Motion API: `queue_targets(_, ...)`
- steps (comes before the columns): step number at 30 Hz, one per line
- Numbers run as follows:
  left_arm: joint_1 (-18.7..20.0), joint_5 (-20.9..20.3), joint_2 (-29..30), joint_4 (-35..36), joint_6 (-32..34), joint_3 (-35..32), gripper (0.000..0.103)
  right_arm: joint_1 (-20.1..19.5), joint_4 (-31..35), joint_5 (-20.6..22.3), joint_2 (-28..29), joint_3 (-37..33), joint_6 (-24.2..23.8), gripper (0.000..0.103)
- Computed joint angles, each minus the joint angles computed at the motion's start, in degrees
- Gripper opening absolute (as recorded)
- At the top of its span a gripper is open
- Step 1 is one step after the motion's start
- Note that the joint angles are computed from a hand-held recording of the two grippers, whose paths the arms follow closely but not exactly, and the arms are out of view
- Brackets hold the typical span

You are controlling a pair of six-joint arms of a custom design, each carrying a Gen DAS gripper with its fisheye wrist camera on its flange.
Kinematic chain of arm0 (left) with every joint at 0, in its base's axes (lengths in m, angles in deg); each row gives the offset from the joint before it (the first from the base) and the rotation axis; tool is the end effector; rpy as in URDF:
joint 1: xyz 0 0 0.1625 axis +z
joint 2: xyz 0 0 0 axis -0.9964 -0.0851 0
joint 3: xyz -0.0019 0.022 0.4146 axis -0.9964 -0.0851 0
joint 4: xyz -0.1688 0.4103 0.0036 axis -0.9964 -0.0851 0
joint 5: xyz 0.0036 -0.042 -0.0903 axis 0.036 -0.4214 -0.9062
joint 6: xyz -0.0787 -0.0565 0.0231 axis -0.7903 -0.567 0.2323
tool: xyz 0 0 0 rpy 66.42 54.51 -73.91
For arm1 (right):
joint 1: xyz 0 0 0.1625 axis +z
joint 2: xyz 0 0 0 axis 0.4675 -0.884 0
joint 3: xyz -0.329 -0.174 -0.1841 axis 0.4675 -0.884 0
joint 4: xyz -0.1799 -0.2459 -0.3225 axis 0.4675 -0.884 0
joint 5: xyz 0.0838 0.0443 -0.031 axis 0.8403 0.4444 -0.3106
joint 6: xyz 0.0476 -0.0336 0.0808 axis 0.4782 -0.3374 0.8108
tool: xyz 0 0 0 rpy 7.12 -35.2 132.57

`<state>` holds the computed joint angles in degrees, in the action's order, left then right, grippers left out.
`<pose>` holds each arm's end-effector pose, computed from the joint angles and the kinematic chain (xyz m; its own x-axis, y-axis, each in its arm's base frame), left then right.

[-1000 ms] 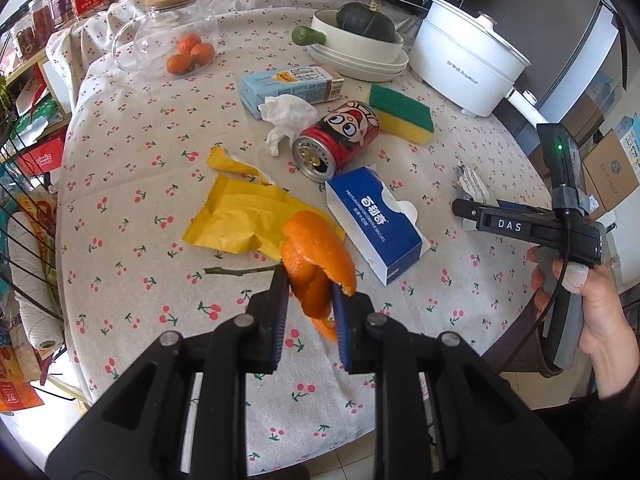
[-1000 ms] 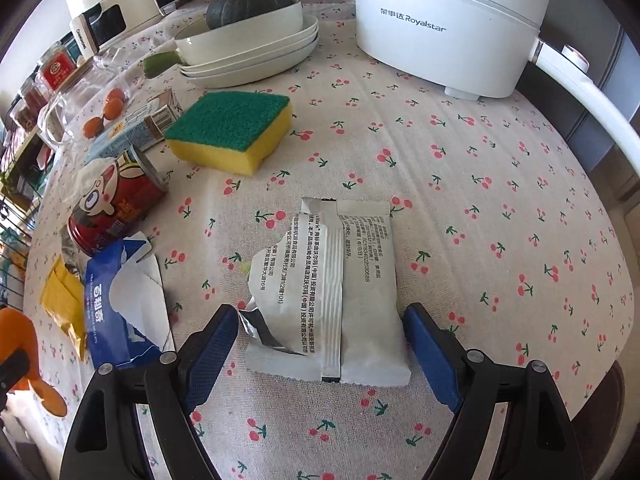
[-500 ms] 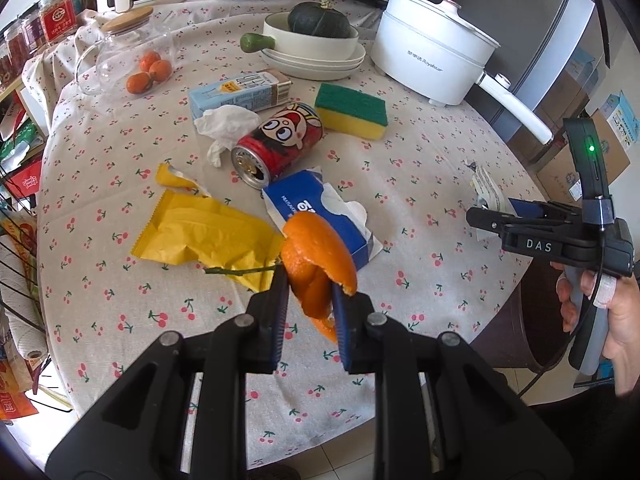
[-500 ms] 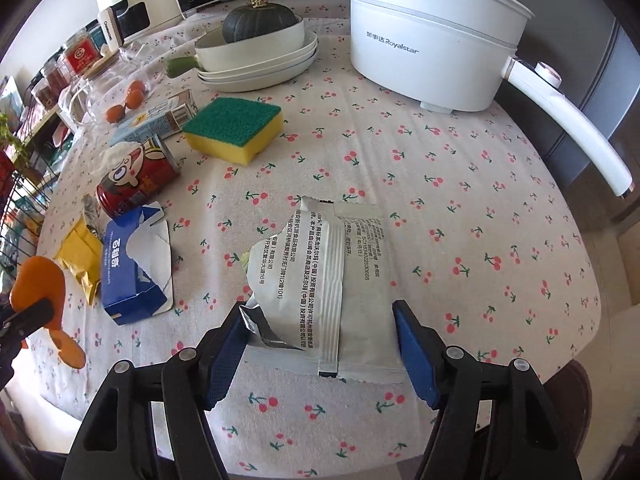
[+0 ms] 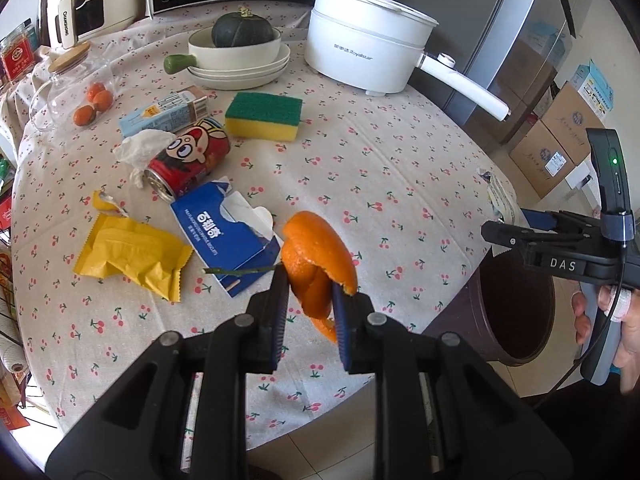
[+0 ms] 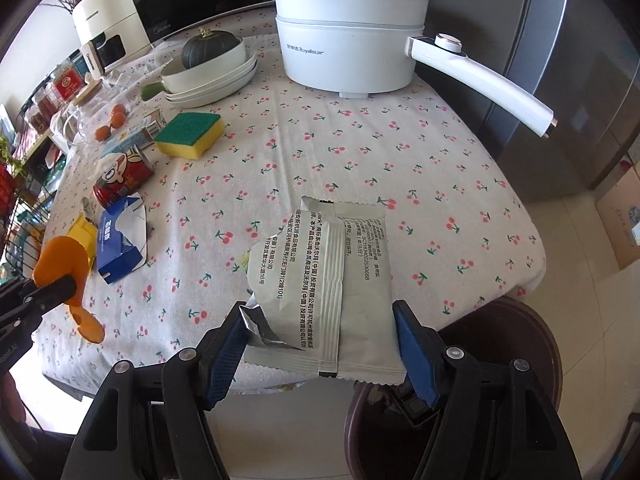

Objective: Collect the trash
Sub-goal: 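Carry orange peel and white packet to the bin and release both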

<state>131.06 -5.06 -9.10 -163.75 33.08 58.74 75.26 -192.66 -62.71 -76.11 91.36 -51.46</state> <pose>-0.0788 -0.3854 0.1918 -0.8012 -0.1974 -0.5649 0.1815 0.8194 -0.5437 0.2081 -0.5331 0.0410 -0.6456 -0.5117 0.5668 -0.6145 0.7888 0.0122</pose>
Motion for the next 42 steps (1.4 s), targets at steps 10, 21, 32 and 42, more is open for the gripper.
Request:
queue_targets(10,-1.3,-2.1,9.5,-7.5,4.2,-2.7,0.023,-3.6,-1.2,-0.7,-7.6,5.2,-4.0,0.072)
queue_targets(21,-1.7,-8.6,24.5,-18.7,12.2,-8.2,0.023,-10.0,-1.1,-2.2,-14.7,8.8,-6.4,0.072)
queue_targets(32,-1.1,-17.1,36.8,-27.6,21.4,-13.9,0.024,-14.9,-2.6,-3.4,-19.0,11.3,-8.4,0.072)
queue_targets(42,-2.8,-11.2,38.6,-29.5,22.7,-14.0,0.083,-15.7,-2.8,-3.0,-20.2,12.3,-9.8,0.073)
